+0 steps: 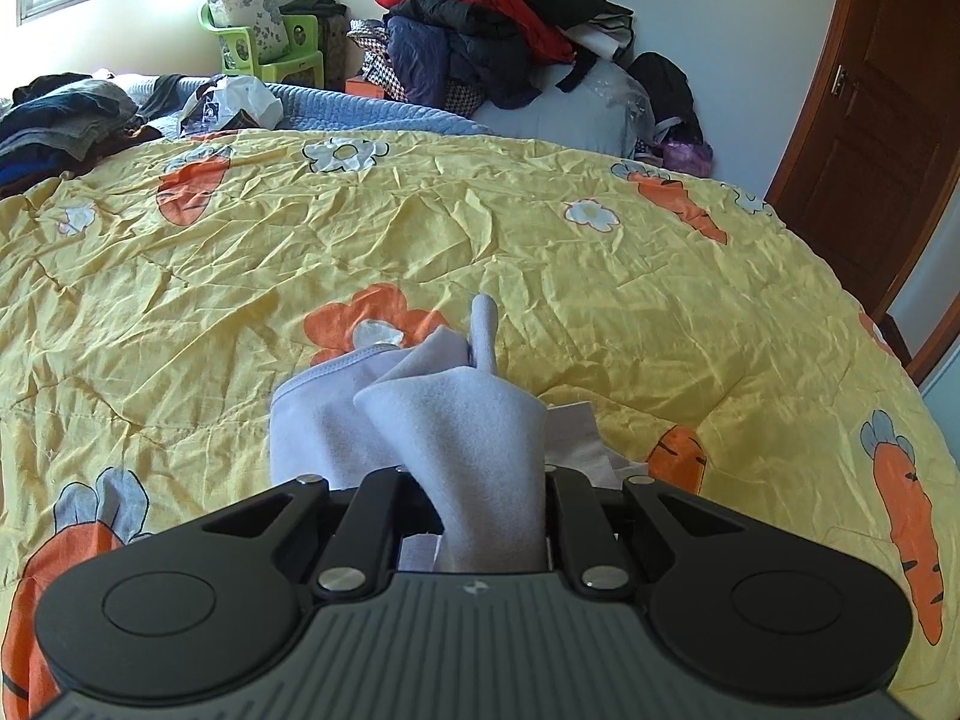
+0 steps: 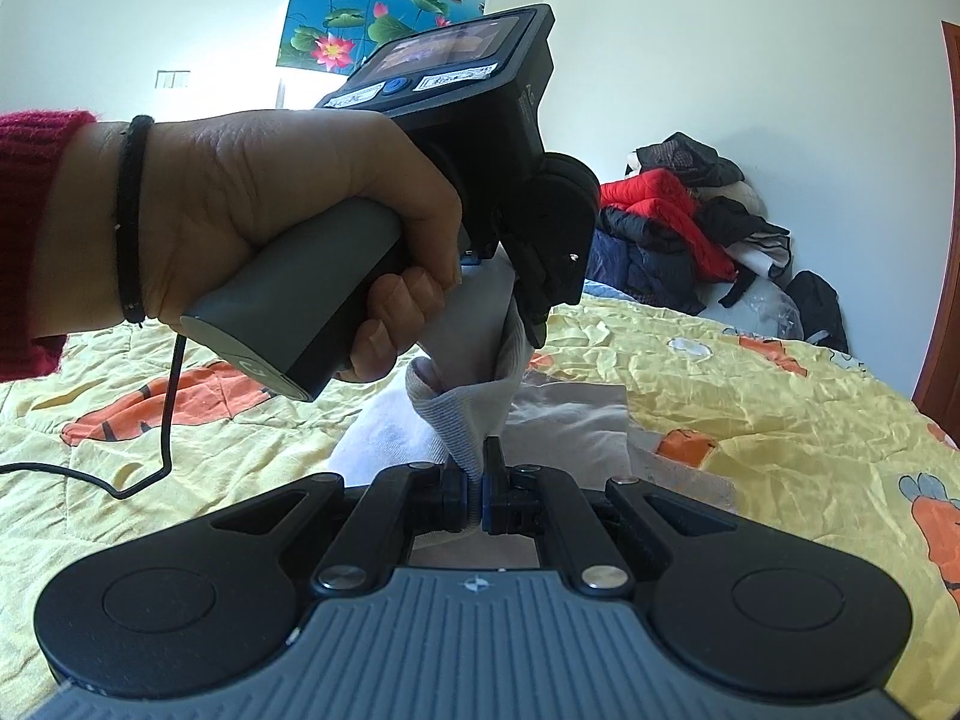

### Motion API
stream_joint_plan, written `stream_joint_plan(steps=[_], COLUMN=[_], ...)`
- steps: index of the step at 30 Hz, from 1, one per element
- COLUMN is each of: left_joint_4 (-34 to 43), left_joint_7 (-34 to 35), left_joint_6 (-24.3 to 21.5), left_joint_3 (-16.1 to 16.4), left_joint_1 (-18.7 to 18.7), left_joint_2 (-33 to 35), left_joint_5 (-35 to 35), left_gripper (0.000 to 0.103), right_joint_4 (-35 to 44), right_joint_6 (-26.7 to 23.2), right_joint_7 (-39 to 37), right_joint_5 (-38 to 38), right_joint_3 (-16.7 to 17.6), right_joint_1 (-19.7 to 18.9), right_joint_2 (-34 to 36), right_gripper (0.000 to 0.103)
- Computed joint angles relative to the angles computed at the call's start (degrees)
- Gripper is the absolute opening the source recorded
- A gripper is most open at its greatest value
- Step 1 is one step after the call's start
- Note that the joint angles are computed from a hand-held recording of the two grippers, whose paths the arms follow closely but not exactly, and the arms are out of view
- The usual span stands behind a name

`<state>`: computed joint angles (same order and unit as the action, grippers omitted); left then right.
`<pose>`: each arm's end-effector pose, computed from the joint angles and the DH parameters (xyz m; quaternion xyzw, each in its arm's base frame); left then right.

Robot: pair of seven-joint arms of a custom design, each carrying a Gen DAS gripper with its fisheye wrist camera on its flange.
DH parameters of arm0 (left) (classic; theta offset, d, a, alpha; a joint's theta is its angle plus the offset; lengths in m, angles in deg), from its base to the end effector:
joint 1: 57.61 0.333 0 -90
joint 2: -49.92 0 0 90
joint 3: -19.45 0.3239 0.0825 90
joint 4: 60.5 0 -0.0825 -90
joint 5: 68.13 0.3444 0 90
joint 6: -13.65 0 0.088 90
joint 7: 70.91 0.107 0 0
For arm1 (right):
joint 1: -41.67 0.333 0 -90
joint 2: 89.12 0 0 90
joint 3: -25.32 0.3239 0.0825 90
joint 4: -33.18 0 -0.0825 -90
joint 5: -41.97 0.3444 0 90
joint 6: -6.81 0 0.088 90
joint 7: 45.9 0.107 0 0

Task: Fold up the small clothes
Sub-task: 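Lift the gripped side edge with both grippers and fold it across the top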

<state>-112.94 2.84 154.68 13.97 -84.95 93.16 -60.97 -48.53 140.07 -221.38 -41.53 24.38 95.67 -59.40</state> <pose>0.6653 -0.3887 0.5492 -0.5471 0.7420 -0.3514 0.1630 0.4387 0.5587 0.4725 -0.6260 0.5184 -0.4279 0.3954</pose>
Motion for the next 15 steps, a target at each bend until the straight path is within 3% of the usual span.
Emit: stream_joint_plan(steps=[15], left_joint_4=[4.79], left_joint_7=[-0.65], left_joint_6=[-3.28], left_joint_3=[0.35], left_joint_1=[-1.06], left_joint_2=[2.94], left_joint_5=[0.49], left_gripper=[0.012], right_joint_4=[-1.96], right_joint_6=[1.45], right_joint_7=[3.96], right_joint_5=[0.09], right_joint_3=[0.43], right_joint_1=[-1.16], right_joint_2=[-1.05], right_gripper=[0.006])
